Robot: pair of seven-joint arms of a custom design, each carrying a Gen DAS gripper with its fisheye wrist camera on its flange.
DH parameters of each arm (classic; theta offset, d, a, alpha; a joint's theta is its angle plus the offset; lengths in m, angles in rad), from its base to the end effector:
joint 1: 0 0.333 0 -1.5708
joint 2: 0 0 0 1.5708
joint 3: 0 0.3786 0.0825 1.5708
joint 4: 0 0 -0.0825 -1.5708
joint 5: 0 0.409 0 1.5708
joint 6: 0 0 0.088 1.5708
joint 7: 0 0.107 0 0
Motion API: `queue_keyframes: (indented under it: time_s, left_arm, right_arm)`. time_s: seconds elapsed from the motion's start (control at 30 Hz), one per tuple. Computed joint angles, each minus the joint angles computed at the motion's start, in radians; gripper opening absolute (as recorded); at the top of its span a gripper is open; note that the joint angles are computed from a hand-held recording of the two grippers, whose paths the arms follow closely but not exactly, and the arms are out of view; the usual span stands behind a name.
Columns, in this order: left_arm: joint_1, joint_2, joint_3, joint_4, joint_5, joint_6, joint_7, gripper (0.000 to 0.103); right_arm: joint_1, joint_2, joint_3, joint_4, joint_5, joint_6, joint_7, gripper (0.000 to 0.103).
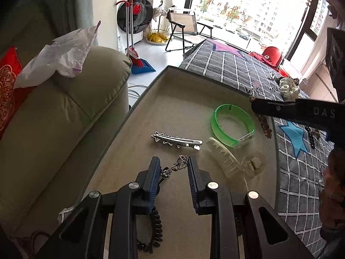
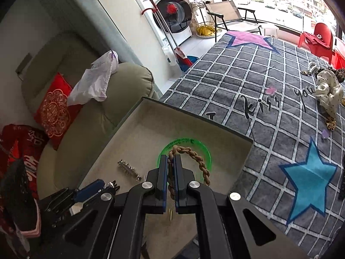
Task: Organize jewelry
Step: 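Carry the silver chain and braided bracelet over the beige tray with both tools, then open the right tool to drop the braided bracelet while the left tool releases the chain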
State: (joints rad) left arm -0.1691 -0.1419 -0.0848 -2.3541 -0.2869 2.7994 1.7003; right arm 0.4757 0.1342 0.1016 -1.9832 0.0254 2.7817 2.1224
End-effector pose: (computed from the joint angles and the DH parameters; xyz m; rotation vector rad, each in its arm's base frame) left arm 0.5224 -0.1234 0.4989 -1.8140 2.0972 -0.7767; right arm 0.5553 0.3565 0.5255 -1.7548 1.7558 -0.1510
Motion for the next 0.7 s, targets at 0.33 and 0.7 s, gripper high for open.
queue_keyframes:
  time_s: [0.33,0.7]
  left_arm:
    - [0.016,0.024,-0.013,0.011,0.043,-0.02,-0.04,0.028]
    - [0.023,0.024,-0.023,0.011,0.081,-0.023,-0.069,0.029]
  right_arm:
    - [0.019,0.066,-0.016,0.058,-0.025,-0.029,-0.004,0.005]
    - [0.021,0.092,-0.017,0.069,0.008,-0.051,-0.023,0.006]
